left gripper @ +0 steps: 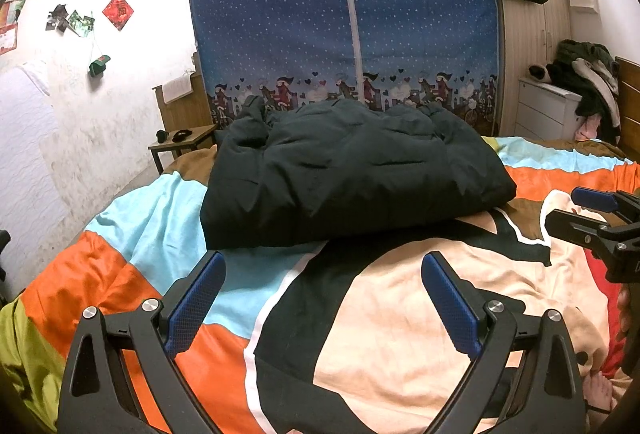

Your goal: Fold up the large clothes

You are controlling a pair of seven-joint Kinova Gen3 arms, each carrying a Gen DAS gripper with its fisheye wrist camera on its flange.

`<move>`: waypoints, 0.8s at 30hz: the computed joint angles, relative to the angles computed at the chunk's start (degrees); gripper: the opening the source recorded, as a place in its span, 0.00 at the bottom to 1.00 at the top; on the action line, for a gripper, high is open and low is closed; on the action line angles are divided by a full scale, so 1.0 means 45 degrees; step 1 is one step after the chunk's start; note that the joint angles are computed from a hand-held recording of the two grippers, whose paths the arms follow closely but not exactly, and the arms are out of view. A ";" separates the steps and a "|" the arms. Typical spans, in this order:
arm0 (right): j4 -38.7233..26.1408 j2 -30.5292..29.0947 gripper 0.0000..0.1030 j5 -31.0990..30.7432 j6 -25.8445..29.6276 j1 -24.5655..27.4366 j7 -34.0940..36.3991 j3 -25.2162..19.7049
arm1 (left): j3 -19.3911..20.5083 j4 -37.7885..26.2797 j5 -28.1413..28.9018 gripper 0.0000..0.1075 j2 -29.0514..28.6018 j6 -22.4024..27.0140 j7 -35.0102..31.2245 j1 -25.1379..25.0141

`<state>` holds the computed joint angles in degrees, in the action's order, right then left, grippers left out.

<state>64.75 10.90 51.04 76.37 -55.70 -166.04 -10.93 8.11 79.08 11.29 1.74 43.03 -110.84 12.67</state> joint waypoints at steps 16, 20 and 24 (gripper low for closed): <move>-0.0041 0.0005 1.00 -0.0032 0.0027 -0.0006 0.0023 0.0012 | -0.0018 0.0114 0.0183 0.89 -0.0031 0.0063 -0.0212 -0.0030; -0.0052 0.0009 1.00 -0.0045 0.0029 -0.0006 0.0018 0.0015 | -0.0014 0.0107 0.0170 0.89 -0.0055 0.0185 -0.0297 -0.0030; -0.0065 0.0009 1.00 -0.0060 0.0037 -0.0004 0.0035 0.0016 | 0.0003 -0.0059 -0.0063 0.89 0.0016 0.0531 -0.0231 0.0018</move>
